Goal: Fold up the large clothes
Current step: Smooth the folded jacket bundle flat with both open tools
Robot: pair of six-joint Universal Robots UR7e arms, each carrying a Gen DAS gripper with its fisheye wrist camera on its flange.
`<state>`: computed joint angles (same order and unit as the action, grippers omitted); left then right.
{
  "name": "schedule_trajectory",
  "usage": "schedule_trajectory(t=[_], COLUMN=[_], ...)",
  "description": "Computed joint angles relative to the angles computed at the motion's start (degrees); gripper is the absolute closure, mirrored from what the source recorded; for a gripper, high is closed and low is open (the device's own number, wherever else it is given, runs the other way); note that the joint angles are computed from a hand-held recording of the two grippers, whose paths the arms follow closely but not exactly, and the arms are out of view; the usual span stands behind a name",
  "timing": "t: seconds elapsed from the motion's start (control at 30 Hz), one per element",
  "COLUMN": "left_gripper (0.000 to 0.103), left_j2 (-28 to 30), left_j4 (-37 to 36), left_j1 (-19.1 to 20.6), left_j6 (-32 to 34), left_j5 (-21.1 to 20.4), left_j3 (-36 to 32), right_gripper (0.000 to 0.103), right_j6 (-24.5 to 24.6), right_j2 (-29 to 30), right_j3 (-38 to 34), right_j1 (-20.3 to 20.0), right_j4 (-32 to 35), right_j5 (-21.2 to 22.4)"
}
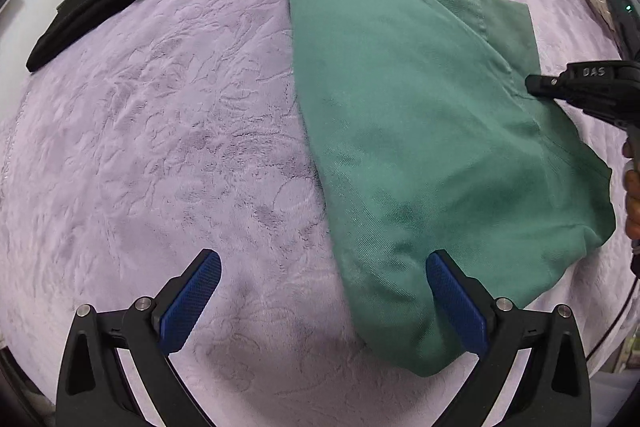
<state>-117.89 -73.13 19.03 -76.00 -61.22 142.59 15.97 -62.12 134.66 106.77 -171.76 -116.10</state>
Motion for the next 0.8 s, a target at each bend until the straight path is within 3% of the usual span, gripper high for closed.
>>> schedule_trajectory(t=[0.27,0.3,0.47,0.57,0.63,0.8], left_gripper=[0.0,0.0,0.0,0.0,0.0,0.0], left_j2=[0.46,0.53,1.37,1.59,2.06,3.17], left_j4=[-0.49,-0.64,-0.61,-0.72,-1.23,-1.61], left_j1=[1.38,1.76,2.38,2.76,3.52,4.53], left_j6=[1.78,2.03,3.11,3.25,3.75,4.92], left_j5=[0.27,0.15,0.41,0.2,0.32,0.7], left_j3=[-0.28,-0.43,-0.87,-1.08,-1.29,-1.82], right_gripper=[0.103,0.097,0.096,0.078,0.042,0.041], right_j6=[5.35,6.04,7.76,8.98,9.92,9.93], right_j2=[-6.84,-8.38,-13.91,-16.5,-17.72,-19.03], right_j3=[3.82,4.48,7.15,9.11,10.32,11.34], right_j1=[-1.4,-1.4,-1.3,-1.43,-1.51,-1.75], right_j4=[0.14,1.0,4.68,6.06,6.19,6.92], right_j5=[4.1,4.74,7.12,8.12,8.84,9.55])
